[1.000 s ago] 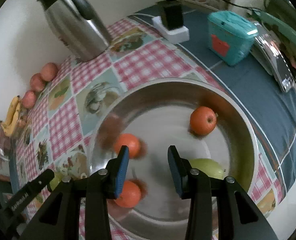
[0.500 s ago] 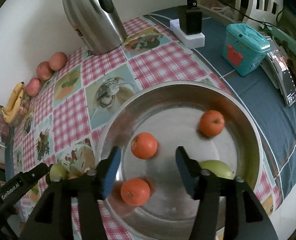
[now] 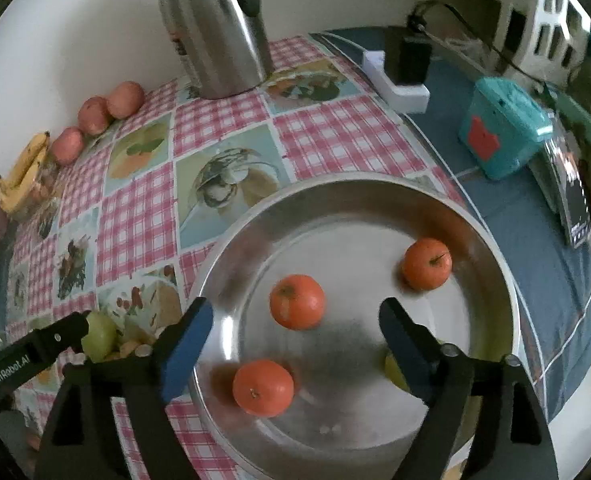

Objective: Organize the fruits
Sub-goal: 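Withdraw both tools from the plate back toward the fruit cluster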

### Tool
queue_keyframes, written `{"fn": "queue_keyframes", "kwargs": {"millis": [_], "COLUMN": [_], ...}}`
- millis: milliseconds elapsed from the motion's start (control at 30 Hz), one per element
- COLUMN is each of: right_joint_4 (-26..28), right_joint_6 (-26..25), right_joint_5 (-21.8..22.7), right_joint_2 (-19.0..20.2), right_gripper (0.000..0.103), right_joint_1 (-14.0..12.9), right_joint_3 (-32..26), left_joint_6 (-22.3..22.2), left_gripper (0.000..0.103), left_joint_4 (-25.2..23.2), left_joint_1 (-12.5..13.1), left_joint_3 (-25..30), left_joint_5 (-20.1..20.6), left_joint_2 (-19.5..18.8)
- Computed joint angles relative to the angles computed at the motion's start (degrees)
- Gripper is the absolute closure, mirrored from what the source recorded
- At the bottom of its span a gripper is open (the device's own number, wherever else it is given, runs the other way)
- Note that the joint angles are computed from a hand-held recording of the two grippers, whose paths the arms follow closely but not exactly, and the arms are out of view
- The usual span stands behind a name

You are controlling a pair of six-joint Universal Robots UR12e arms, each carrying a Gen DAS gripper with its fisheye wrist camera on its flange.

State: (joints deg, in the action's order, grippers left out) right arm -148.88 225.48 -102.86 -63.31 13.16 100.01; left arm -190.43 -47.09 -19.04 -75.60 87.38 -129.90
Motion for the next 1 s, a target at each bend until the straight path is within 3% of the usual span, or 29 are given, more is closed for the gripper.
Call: {"fn": "queue_keyframes", "kwargs": {"millis": [167,467,733,1000], "right_joint_4": [-1.1,-1.7,-1.7,-2.6], "right_joint_6": [-2.1,-3.4,-3.3,-5.8], "right_joint_5": [-1.5,-3.6,-3.5,-5.5], "right_joint_2": [0.3,0.5,0.5,0.8], "right_gripper": [0.014,0.013,0.013,0.013], "right_joint_1": [0.4,0.8,0.8,1.4], "right_joint_3": [-0.2,-0.5,-0.4,-0.7], "left_joint_6": [0.7,2.2,2.5,5.5], "left_gripper": [0.000,0.000,0.000,0.000], "left_joint_4": [1.9,5.0,4.7,6.4], "left_joint_1": [-0.4,-0.7,-0.7,-0.9], "left_joint_3": [-0.5,-1.3,-1.3,-2.0], "left_joint_5": [2.7,3.9,3.9,4.8], "left_joint_2": [0.0,0.2,0.1,0.5]}}
